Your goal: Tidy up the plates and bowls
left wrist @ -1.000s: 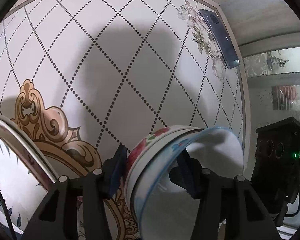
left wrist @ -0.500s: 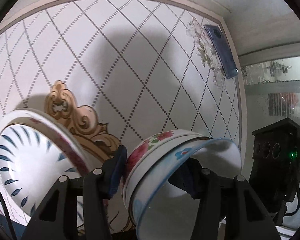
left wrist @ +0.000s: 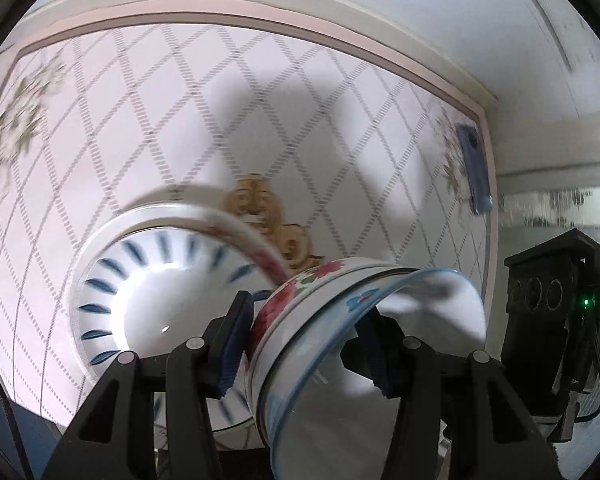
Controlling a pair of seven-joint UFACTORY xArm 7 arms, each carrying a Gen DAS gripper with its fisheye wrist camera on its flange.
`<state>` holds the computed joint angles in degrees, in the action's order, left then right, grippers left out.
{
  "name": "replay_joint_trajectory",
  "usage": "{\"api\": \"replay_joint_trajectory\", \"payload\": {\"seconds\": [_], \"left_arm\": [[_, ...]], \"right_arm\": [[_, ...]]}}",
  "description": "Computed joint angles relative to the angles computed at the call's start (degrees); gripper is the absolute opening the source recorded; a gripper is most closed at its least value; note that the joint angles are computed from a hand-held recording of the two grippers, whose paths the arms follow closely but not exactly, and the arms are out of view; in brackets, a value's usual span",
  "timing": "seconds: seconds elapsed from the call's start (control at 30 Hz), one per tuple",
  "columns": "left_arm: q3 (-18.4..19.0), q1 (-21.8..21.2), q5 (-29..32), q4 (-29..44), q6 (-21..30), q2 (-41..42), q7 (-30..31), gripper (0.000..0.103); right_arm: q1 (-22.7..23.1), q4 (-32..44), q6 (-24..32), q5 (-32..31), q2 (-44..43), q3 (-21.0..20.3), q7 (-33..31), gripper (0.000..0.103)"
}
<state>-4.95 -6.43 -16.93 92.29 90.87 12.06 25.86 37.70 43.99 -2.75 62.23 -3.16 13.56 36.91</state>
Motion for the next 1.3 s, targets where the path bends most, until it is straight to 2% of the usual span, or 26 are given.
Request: {"api": "replay_joint_trajectory", "payload": {"seconds": [0.13,0.27,0.5,0.6,0.67,0.83,1.1,1.3], "left_arm": [[1.24,1.64,0.19,1.89,-0.05,1.85,-1.65,0.049],[1.84,3.3,0.59,3.24,-0.19,3.67,-3.12,0.049],[2.14,5.11,1.41,4.03,-1.7,6.03,-4.14,0.049],[2.07,5.53,1.55,3.8,-2.65,6.44,-4.46,0.047],[1.99,5.61,1.77,3.99,-2.83,6.67,-4.71,0.047],[1.87,5.79,2.09,4.01,-3.43,6.7,-4.67,0.047],[1.81,6.19,1.98,4.65,-3.35,6.77,-3.59,0.047],[1.8,5.88,2.6,2.68,-4.99,5.38,-2.6,0.047]], "right_arm": [[-1.75,7.37,3.51,7.91,5.23,0.75,-11.62,0.06],[-5.48,13.29,6.56,8.15,10.65,3.26,-15.76,0.06],[-9.62,19.75,9.23,-0.07,18.07,6.22,-13.06,0.06],[-10.32,20.22,10.01,-5.09,19.26,6.36,-9.47,0.06],[-11.98,21.0,9.76,-5.45,20.29,7.98,-9.53,0.06],[-13.23,22.27,10.02,-10.74,21.7,8.9,-5.28,0.06],[-16.43,23.26,8.21,-9.85,24.56,13.83,-5.22,0.06],[-16.19,22.58,8.37,-12.84,23.95,13.34,-2.19,0.06]]}}
